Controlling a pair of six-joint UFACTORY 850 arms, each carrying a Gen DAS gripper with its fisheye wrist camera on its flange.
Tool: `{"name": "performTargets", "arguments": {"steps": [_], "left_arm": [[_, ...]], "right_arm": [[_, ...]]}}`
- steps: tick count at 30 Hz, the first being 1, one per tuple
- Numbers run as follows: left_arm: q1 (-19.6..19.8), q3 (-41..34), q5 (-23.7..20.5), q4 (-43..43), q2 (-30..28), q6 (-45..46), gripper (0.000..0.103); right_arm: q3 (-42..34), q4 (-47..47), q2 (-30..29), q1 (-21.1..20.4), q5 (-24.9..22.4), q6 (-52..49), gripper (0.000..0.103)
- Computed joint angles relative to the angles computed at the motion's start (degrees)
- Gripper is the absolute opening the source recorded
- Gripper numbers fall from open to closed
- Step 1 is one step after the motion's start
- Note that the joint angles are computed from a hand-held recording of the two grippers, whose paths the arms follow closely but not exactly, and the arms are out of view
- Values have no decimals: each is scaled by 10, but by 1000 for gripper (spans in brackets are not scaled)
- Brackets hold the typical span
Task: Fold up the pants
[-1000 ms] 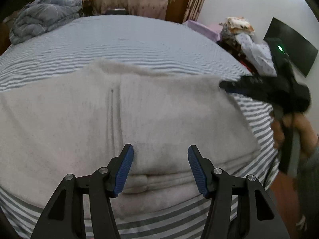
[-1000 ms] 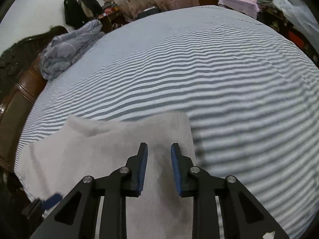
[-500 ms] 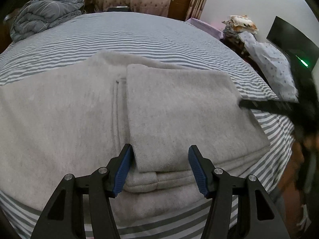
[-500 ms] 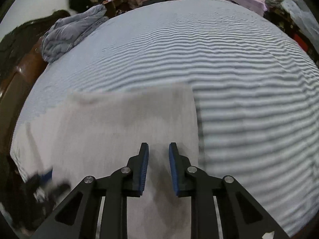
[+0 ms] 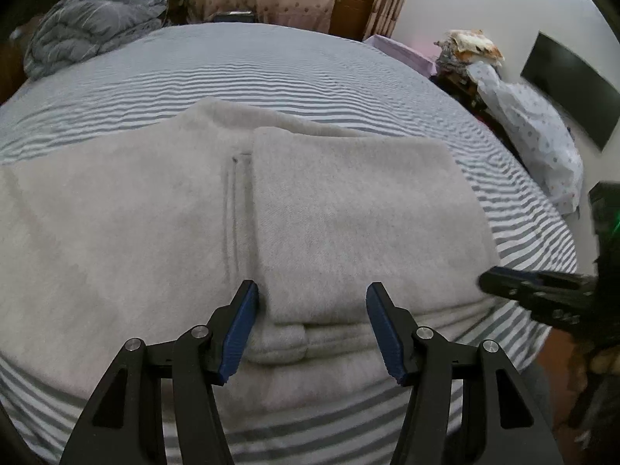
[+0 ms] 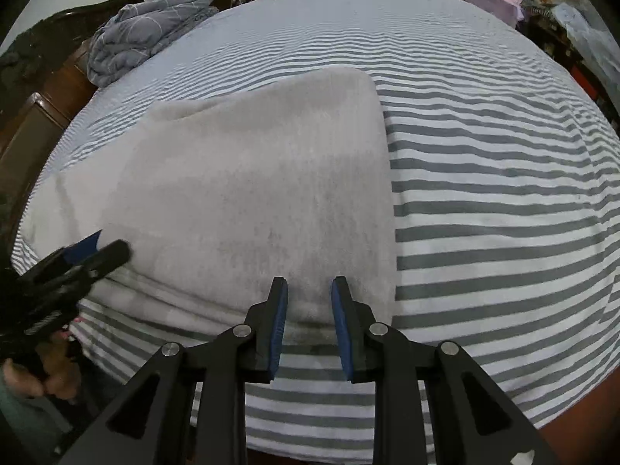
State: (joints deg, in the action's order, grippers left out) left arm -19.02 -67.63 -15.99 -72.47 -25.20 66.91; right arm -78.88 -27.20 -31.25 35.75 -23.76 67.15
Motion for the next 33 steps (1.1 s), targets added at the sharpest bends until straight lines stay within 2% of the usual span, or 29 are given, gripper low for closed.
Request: {"name": "performTargets", "arguments": {"steps": [2,5,10,12,14,16,20,25,31,33], "left_arm": [[10,7,-7,18,11,-32,59],[39,29,-23,-14,39,-15,59],[107,74,-30,-44,84,-5,59],[144,87,-48,-48,94,-19,59],[179,96,-71,-60,98,-30,59],[216,103,-99,-79,98,-40,59],[268,113,-151,-140,85,-45,59],[302,107,-212,-188,54,-44,59],[322,85,-252,-237,10,-36,59],[327,76,-253,-245,-5,-43,59]], "right_arm": [[-6,10,-3,0,-7,-7,25],[-9,23,-3,-1,-9,-21,28],[-25,17,-5,5,-25,-8,43],[-30,-6,-4,9,-25,23,44],[-30,-68,2,20,-25,99,45],[-34,-104,4,28,-18,144,52],[-68,-86,-14,38,-16,116,54],[-118,-32,-47,52,-20,56,55],[-168,4,-78,65,-39,17,55],[-178,1,-86,68,-48,18,55]]}}
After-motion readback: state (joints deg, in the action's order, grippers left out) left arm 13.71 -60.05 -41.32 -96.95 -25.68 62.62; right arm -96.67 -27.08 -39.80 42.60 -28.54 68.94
